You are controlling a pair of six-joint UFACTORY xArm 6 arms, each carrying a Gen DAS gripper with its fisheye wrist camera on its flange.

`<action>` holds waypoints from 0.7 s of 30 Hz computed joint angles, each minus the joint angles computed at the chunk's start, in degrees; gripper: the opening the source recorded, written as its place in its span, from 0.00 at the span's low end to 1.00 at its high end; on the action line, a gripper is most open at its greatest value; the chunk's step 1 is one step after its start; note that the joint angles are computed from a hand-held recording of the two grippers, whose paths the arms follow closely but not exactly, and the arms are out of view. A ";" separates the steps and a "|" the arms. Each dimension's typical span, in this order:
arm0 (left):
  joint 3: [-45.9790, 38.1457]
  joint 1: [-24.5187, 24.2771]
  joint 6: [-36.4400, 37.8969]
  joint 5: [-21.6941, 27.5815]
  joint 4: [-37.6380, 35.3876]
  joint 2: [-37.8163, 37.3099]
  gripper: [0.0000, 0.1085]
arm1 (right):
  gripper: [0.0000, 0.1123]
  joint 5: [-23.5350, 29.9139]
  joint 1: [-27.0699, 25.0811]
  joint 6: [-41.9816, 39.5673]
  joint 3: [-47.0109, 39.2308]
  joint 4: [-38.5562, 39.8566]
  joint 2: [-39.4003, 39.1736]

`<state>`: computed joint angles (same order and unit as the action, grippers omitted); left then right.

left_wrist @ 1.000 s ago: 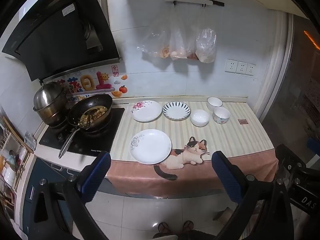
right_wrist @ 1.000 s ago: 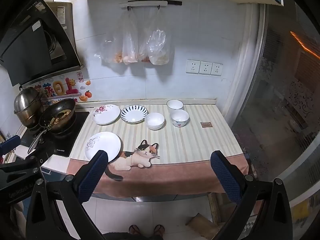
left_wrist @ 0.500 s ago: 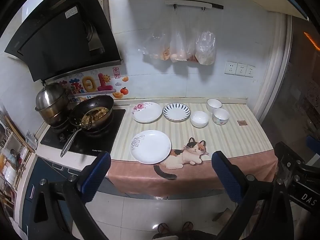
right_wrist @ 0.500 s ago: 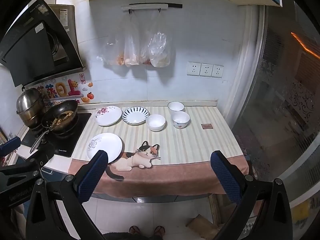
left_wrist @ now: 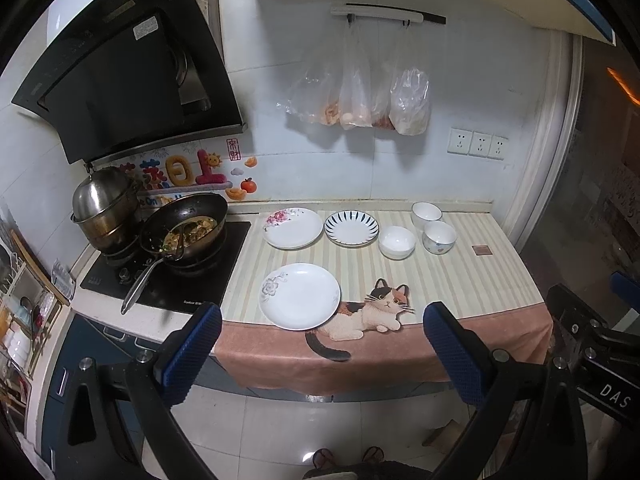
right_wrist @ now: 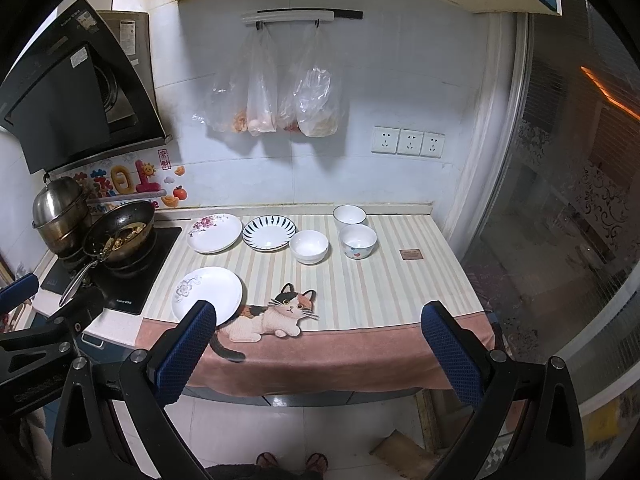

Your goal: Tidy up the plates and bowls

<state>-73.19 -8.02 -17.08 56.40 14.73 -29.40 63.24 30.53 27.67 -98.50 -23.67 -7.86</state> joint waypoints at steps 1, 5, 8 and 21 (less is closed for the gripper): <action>-0.36 -0.27 -0.30 0.21 0.21 0.23 0.95 | 0.92 0.19 0.11 0.16 -0.26 -0.19 0.14; 0.08 -0.27 -0.26 0.04 0.19 -0.12 0.95 | 0.92 0.16 -0.55 -0.36 0.04 0.45 -0.25; 0.09 -0.51 -0.63 -0.04 0.50 -0.10 0.95 | 0.92 0.28 -0.93 -0.86 -0.29 0.89 0.01; 0.67 -0.47 -0.75 -0.33 0.44 -0.54 0.95 | 0.92 -0.09 -0.92 -0.69 0.55 0.86 -0.34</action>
